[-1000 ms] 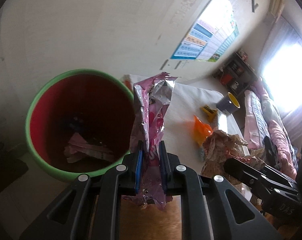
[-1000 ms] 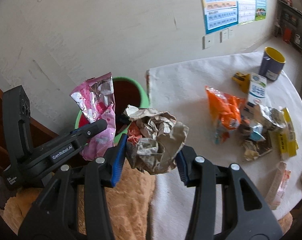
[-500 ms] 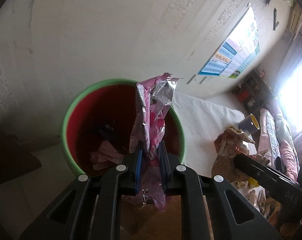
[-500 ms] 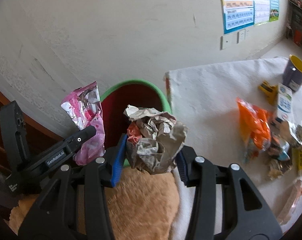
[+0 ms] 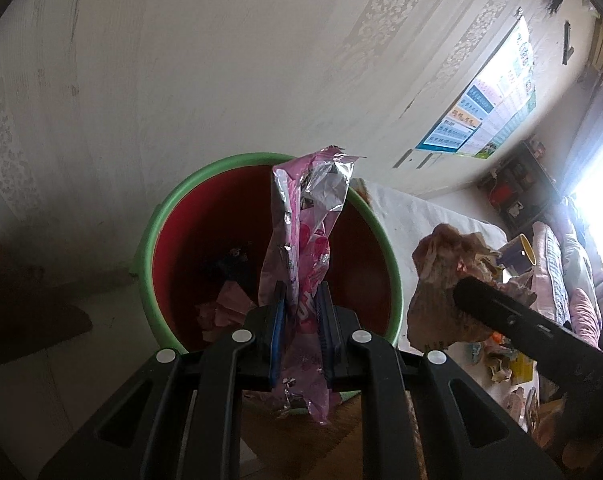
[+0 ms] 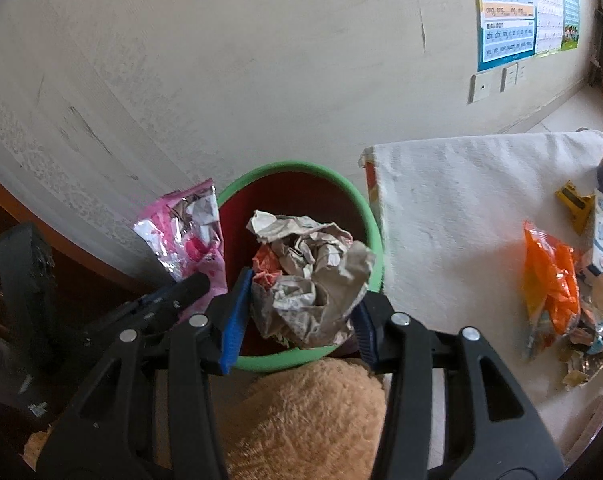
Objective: Collect trash
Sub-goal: 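Open both grippers over the bucket to drop the paper and pink wrapper, then grasp the white Pocky box with the right gripper while the left gripper grasps the orange snack bag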
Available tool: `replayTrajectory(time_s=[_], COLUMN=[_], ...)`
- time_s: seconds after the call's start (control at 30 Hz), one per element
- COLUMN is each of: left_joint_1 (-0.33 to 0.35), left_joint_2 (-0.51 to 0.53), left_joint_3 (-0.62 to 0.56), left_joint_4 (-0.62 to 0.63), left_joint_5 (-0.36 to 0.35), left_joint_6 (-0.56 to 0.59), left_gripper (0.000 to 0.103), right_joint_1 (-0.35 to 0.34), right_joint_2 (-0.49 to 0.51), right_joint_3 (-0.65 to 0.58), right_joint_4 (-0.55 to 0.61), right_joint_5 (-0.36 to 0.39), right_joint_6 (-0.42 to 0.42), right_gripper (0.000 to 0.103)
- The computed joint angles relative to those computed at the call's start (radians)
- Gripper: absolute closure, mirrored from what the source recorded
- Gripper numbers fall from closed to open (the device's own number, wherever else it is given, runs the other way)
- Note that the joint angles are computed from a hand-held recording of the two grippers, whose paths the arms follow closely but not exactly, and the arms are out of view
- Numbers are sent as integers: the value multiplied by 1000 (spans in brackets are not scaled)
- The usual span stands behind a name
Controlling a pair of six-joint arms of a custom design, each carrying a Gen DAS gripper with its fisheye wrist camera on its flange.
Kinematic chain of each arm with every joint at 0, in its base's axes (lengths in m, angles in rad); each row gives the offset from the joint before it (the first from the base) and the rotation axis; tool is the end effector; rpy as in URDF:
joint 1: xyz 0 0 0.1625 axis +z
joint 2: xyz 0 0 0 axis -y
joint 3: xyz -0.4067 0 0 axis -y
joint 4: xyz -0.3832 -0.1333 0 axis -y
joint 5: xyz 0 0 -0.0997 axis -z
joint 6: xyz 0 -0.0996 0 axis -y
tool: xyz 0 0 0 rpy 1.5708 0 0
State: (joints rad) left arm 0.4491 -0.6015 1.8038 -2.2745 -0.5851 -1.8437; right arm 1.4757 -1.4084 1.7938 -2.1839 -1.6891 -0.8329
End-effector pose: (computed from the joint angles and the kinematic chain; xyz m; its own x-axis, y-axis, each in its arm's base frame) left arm -0.3877 -0.4270 -0.0608 -0.7941 -0.5479 -0.2632 -0.0983 0.5430 -0.8340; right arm 0.0697 -0.5494 0.3459 -0.7318 -0.6363 0.2444 -0.6673 0.7418 -0.0668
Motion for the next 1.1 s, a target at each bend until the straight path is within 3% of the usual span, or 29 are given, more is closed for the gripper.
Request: replayTrajectory(time_s=[0.07, 0.13, 0.17, 0.47, 0.57, 0.8, 1.0, 1.1], left_joint_1=[3, 5, 3, 5, -3, -2, -4, -2], left_joint_2=[1, -2, -4, 7, 16, 79, 145, 182], left_joint_3=[-2, -3, 1, -25, -36, -119, -221, -278], left_joint_4=[10, 39, 41, 49, 39, -20, -26, -30], left_joint_5=[-1, -3, 0, -16, -20, -53, -70, -88], left_joint_6=[-18, -57, -72, -48, -25, 122, 232, 286], left_gripper=[82, 57, 57, 56, 56, 56, 56, 56], right_joint_1=[1, 2, 3, -4, -20, -161, -307, -382], right_joint_2=[5, 9, 10, -6, -24, -82, -88, -68], right_joint_3=[-4, -8, -8, -18, -18, -63, -127, -193], right_joint_4=[5, 12, 14, 51, 40, 3, -188, -202], right_joint_5=[9, 17, 20, 50, 29, -51, -155, -167], right_joint_6=[6, 10, 15, 17, -2, -23, -51, -6], right_gripper=[51, 43, 39, 33, 29, 29, 29, 29])
